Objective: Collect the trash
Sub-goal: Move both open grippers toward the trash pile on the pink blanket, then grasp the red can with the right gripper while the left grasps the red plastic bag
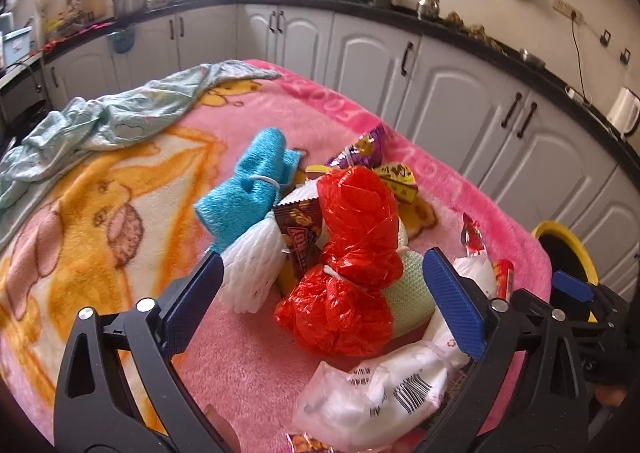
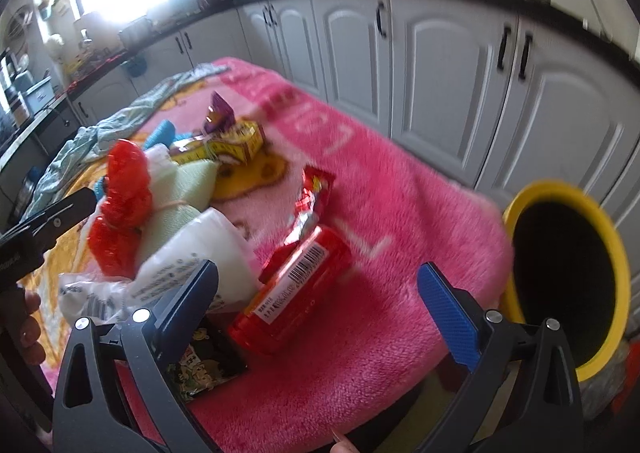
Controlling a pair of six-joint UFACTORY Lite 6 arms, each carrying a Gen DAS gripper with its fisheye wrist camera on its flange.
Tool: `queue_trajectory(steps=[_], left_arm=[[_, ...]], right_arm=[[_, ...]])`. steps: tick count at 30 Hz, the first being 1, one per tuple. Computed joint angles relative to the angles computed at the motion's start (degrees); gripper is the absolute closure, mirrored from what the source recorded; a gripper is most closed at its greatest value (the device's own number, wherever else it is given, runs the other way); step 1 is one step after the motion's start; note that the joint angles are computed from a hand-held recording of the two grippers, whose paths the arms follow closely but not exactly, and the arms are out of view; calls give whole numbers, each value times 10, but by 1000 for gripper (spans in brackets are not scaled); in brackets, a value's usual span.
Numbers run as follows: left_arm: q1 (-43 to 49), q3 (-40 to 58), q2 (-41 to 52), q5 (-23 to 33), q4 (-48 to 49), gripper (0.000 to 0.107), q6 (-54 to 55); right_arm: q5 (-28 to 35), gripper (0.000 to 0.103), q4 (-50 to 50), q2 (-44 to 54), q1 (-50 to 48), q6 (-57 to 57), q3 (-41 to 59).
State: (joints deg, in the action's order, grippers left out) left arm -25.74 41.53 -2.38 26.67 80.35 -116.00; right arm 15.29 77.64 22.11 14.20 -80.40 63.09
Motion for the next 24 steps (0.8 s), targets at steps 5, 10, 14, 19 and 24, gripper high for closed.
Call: queue_trajectory(steps=[5,10,14,19,24], left_arm=[[20,29,38,-33,-17,29,44],[42,52,67,-70,-41,41,77],[54,55,75,-86,-56,59,96],[76,39,62,-122,-54,79,97],[84,5,15,-135,-7,88,46]], right_arm=[[71,38,-144,77,-19,174,75],[148,55,-152,116,-43,197,117],[207,60,-165,143,-68,217,151],[234,69,-161,146,-88,202,160],[220,71,-144,127,-97,162,140]])
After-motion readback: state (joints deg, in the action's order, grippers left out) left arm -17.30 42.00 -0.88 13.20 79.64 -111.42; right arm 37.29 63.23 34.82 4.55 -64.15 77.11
